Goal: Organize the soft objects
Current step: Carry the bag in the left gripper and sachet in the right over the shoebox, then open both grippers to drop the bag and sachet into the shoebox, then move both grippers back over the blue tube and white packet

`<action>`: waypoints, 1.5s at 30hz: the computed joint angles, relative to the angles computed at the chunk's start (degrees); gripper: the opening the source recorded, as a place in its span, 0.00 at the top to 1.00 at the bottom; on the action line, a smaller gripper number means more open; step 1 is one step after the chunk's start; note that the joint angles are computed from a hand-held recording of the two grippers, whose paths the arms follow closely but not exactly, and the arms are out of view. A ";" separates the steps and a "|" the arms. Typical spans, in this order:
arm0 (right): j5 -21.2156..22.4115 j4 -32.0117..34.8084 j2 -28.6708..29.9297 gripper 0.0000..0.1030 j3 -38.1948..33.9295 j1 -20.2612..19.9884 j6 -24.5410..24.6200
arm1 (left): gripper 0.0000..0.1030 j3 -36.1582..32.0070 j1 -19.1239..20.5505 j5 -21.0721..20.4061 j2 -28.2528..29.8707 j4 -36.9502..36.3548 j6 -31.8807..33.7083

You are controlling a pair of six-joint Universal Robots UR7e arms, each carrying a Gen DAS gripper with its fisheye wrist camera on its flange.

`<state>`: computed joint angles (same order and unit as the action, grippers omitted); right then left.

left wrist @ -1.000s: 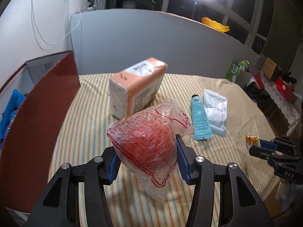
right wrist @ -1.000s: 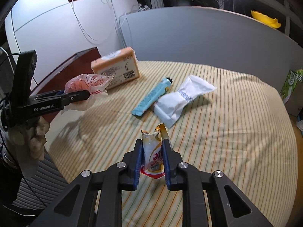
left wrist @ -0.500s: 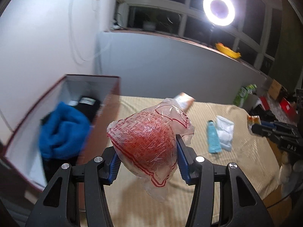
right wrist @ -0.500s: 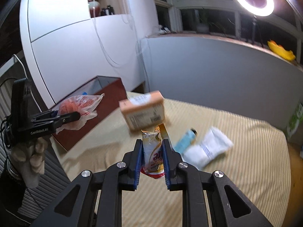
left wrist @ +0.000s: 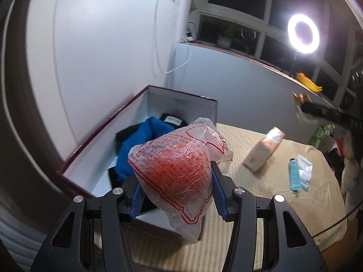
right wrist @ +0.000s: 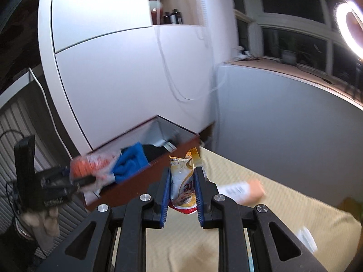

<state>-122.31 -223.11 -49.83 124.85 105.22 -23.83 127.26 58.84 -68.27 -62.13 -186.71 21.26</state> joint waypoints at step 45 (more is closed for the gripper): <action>1.22 16.17 8.78 0.30 -19.70 -2.60 0.78 | 0.29 -0.63 0.04 0.63 0.81 -0.99 -2.11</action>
